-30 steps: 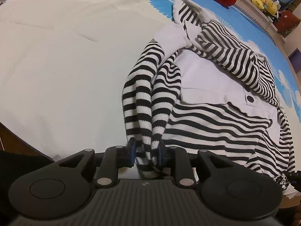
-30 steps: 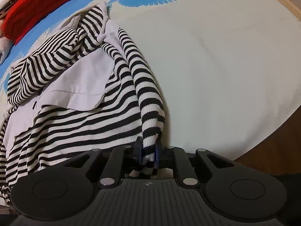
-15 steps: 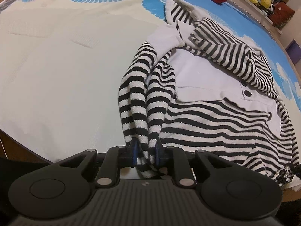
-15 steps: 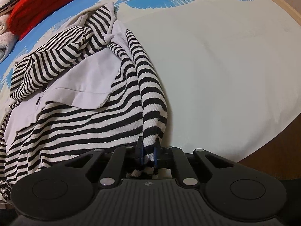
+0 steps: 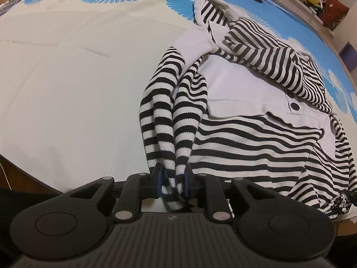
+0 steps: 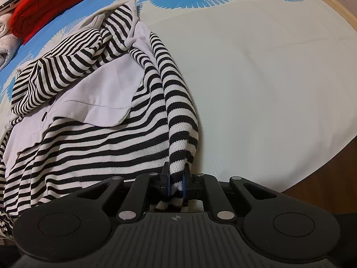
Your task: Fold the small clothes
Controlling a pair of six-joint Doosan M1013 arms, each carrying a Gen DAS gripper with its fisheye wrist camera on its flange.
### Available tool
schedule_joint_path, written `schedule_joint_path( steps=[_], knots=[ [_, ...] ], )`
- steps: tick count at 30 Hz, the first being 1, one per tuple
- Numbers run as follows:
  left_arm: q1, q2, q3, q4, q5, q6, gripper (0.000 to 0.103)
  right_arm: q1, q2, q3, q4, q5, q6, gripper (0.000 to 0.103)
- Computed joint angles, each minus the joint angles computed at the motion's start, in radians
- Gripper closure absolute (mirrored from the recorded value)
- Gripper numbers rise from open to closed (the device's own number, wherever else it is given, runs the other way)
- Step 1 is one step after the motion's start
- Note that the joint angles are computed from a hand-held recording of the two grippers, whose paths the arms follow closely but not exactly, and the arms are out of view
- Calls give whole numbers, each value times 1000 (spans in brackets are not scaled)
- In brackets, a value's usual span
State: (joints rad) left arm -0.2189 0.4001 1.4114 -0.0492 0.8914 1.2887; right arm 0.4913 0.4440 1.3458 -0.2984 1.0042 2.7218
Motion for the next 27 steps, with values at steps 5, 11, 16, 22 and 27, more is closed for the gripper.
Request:
schedule_joint_path(
  steps=[5, 11, 16, 22, 27],
  knots=[
    [-4, -8, 10, 2, -24, 22, 96, 4, -6, 7, -23, -24, 18, 98],
    [7, -42, 10, -55, -74, 89, 98, 14, -57, 53, -152, -156, 149, 99],
    [43, -88, -12, -201, -96, 264, 98, 12, -129, 92, -224, -276, 206, 99],
    [117, -148, -32, -445, 30, 444, 98, 24, -251, 168, -240, -390, 243, 99],
    [152, -148, -64, -516, 170, 481, 98, 51, -313, 214, -245, -414, 309, 99]
  ],
)
